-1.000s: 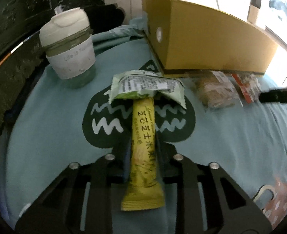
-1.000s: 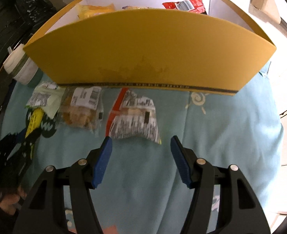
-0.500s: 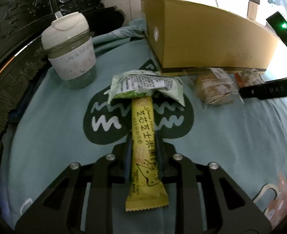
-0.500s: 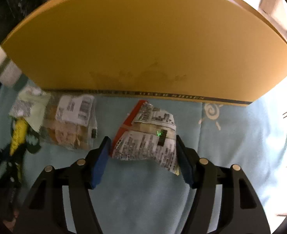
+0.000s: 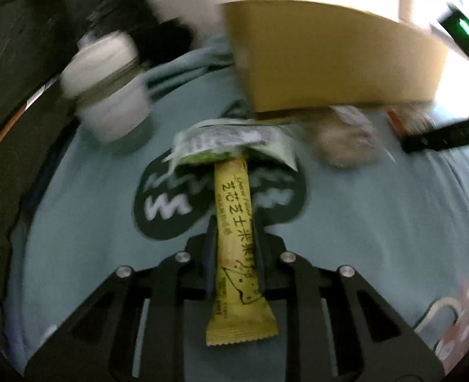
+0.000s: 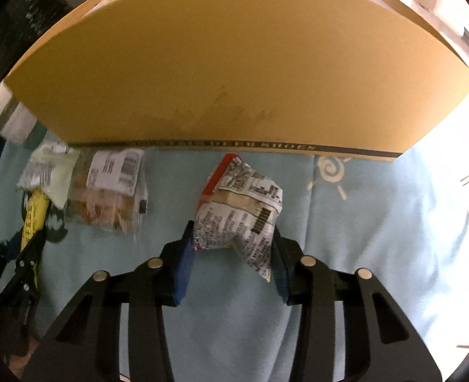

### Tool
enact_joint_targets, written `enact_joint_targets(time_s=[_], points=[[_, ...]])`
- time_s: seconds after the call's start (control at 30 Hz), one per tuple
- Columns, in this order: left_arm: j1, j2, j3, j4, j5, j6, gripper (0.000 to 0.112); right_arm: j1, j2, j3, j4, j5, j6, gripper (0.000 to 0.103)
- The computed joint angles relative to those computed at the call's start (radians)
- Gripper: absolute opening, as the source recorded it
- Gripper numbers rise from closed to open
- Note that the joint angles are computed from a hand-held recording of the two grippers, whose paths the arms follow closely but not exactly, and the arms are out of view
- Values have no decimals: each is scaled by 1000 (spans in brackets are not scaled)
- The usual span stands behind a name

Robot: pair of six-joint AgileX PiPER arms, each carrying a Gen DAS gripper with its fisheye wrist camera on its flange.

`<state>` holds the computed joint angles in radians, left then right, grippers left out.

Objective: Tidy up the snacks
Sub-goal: 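Grasp the yellow bar with the left tool while the right tool grasps the white-red bag, then carry the bar and bag over the yellow box and open both tools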

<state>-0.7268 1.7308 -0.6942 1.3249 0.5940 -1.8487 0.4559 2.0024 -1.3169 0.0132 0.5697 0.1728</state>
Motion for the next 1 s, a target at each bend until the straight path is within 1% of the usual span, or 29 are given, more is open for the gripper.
enact_joint_targets(time_s=[0.07,0.1,0.13,0.17,0.2,0.33,0.4,0.5,0.57,0.7,0.73,0.77,0.87,0.93,1.0], points=[[30,-19,25,38,-51,-45,20,8,-15,23,-14,-10,0,43],[38,-24,32,50,-65,-57,20,11,-21,33,-19,-14,-3,43],[35,-22,32,49,-61,-54,20,15,-30,44,-29,-9,0,43],[25,-16,27,39,-45,-41,20,51,-4,15,-57,-26,44,43],[24,-15,27,40,-41,-39,20,59,-13,25,-78,-24,58,43],[32,-18,39,56,-42,-40,20,74,-60,105,-76,-72,69,43],[35,-10,31,54,-41,-30,19,86,-86,151,-99,-99,85,43],[29,-14,28,26,-36,-6,19,71,-141,221,-62,-128,49,42],[23,-22,24,-6,-31,24,19,44,-175,236,-11,-123,-13,42],[-24,-51,22,-69,7,51,20,25,-278,308,40,-129,-81,42],[-37,-59,14,-91,23,69,20,16,-286,331,56,-148,-107,42],[-47,-67,4,-111,35,90,20,20,-314,377,51,-173,-98,42],[-85,-93,-19,-162,73,139,20,4,-393,422,69,-163,-119,42],[-122,-120,-39,-190,109,165,20,-20,-452,468,98,-167,-164,42],[-158,-144,-63,-215,144,194,20,-33,-511,489,112,-153,-175,42]])
